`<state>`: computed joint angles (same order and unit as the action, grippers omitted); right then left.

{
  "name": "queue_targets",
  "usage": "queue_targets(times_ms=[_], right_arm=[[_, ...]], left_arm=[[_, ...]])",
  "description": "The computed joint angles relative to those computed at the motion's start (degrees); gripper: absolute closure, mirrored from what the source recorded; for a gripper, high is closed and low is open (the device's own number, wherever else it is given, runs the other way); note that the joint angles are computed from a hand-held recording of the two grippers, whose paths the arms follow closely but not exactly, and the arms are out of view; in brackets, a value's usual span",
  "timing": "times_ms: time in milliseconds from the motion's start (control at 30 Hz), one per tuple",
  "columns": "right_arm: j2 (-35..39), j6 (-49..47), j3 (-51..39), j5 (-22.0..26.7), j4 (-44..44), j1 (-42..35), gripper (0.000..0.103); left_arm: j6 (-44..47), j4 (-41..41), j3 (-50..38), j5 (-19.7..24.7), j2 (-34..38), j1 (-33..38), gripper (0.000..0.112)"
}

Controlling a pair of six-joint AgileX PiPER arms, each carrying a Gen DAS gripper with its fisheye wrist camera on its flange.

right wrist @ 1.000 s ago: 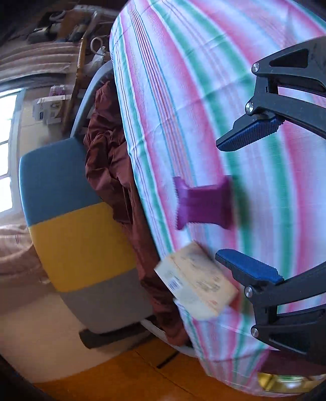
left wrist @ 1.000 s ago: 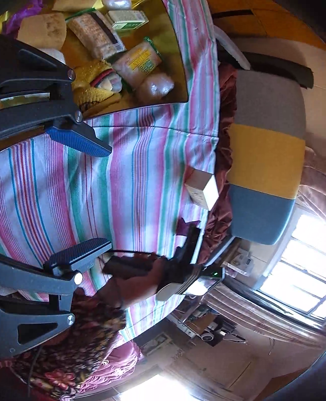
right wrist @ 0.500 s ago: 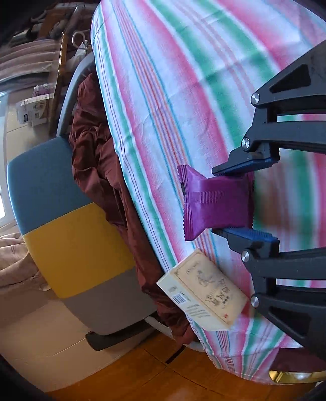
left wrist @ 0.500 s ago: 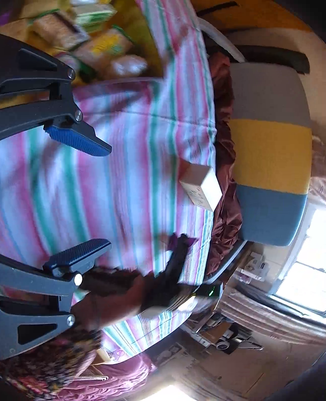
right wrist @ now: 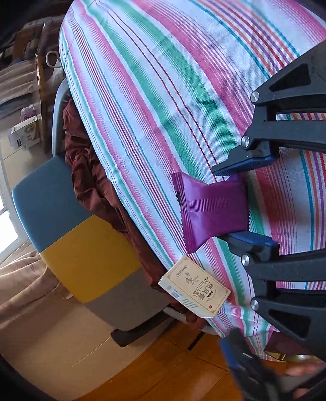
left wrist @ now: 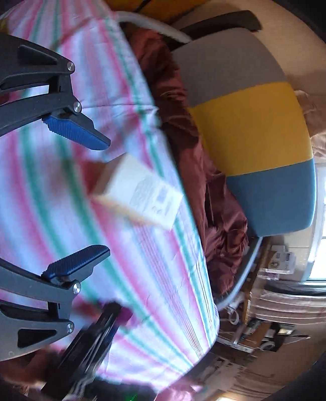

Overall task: Organize objects
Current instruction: 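Grasp the purple packet with the right tool while the left tool grasps the white box, then carry the white box and the purple packet to the gold tray with both tools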

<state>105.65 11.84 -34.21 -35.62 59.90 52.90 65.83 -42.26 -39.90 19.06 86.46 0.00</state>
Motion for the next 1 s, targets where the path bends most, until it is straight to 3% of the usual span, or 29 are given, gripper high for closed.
queue_targets(times_ms=[33, 200, 333, 367, 400, 433, 533, 700, 867, 1000], right_arm=[[0.0, -0.3, -0.1, 0.1, 0.3, 0.1, 0.061], [0.3, 2.6, 0.7, -1.0, -2.2, 0.0, 0.061], [0.5, 3.6, 1.0, -1.5, -2.8, 0.1, 0.061], [0.5, 4.2, 1.1, -1.7, -3.3, 0.1, 0.061], [0.6, 4.7, 1.2, -2.0, -3.6, 0.1, 0.061], [0.6, 4.8, 1.3, -2.1, -3.6, 0.2, 0.061], [0.8, 4.8, 1.2, -2.5, -3.2, 0.5, 0.061], [0.8, 2.2, 0.6, -2.4, -0.6, 1.2, 0.061], [0.7, -3.6, -0.8, -1.8, 4.3, 1.9, 0.061], [0.5, -6.8, -1.4, -1.8, 7.2, 2.5, 0.061]], left_arm=[[-2.1, 1.7, -1.3, -2.2, 1.9, -1.1, 0.031], [-1.4, 3.1, -5.2, -3.1, 7.7, -3.3, 0.031], [-2.5, 3.4, -5.5, -6.8, 10.6, -5.6, 0.032], [-4.8, 5.2, -5.6, -7.4, 11.1, -6.2, 0.034], [-7.0, 7.0, -5.7, -8.4, 11.9, -6.7, 0.047], [-7.0, 6.5, -5.6, -8.9, 12.5, -6.9, 0.049], [4.2, -5.5, -4.5, -8.3, 12.5, -6.5, 0.060], [17.7, -21.8, 0.2, -9.0, 9.9, -5.6, 0.062], [26.6, -31.8, 5.2, -7.7, 5.6, -3.2, 0.063], [32.1, -36.7, 10.1, -2.4, -1.5, 1.3, 0.063]])
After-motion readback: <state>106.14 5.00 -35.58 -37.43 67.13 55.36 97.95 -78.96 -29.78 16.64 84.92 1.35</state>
